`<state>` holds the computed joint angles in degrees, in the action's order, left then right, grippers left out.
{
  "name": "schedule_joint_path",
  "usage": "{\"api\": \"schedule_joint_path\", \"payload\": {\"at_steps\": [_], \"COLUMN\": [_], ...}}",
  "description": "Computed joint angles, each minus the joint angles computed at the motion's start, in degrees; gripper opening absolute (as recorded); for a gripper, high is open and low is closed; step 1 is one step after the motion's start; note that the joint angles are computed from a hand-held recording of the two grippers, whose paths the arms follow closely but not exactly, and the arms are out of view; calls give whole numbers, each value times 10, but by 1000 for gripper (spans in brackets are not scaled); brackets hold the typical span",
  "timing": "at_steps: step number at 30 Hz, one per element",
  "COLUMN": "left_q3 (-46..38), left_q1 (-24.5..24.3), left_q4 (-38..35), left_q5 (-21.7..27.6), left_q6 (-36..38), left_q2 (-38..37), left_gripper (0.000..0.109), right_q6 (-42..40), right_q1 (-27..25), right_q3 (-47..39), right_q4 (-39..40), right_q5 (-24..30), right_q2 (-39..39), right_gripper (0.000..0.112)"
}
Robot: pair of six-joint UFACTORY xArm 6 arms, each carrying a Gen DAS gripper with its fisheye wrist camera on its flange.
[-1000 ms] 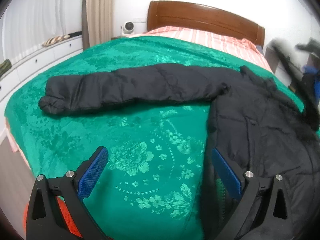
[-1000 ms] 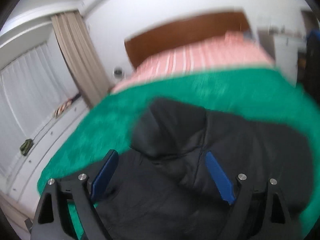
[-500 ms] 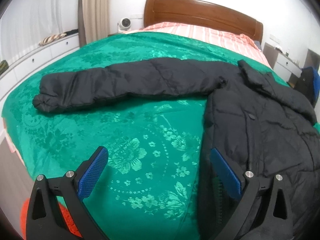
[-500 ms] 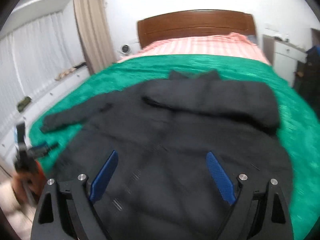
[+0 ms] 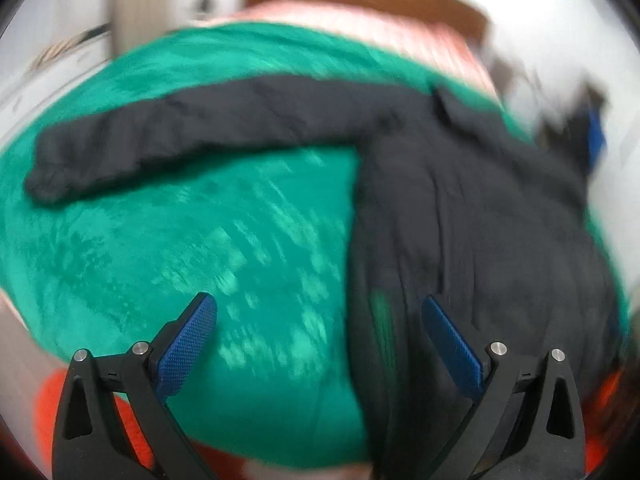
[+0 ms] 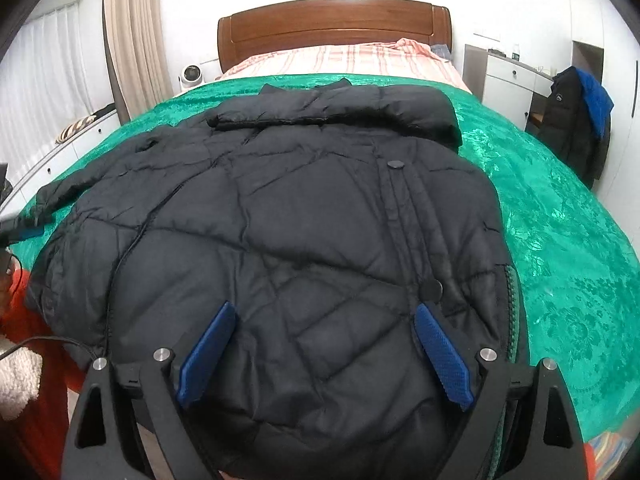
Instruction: Fold large clothes
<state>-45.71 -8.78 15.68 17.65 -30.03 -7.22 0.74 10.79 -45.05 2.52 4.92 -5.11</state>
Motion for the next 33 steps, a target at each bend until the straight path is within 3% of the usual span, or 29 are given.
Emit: {"api": "schedule_joint_path", "payload": {"at_steps": [2, 3, 5, 7, 12, 17, 33], "left_q3": [-29, -32, -27, -32, -31, -30, -40], "left_q1": [-33, -49, -69, -78, -71, -79, -104], "left_q4": [119, 179, 229, 220, 177, 201, 216], "left_q5": [112, 140, 162, 184, 178, 187, 235], "left_q6": [-5, -36, -56, -46, -25, -43, -77], "left_q2": [6, 5, 1, 6, 10, 7, -29], "left_gripper": [103, 103, 103, 103, 103, 103, 102], "right_q6": [-10, -20, -22, 6, 75, 156, 118], "right_q1": [2, 4, 4, 2, -8, -20, -15], "right_q3": [-10, -12, -12, -3, 12, 12, 18], "right_q4": [25, 42, 44, 10, -76, -169, -126], "right_q5": [-2, -9, -15, -24, -40, -46, -62], "right_q2": [13, 19, 22, 20, 12, 14, 21], "right_gripper": [91, 91, 91, 91, 91, 91, 96]}}
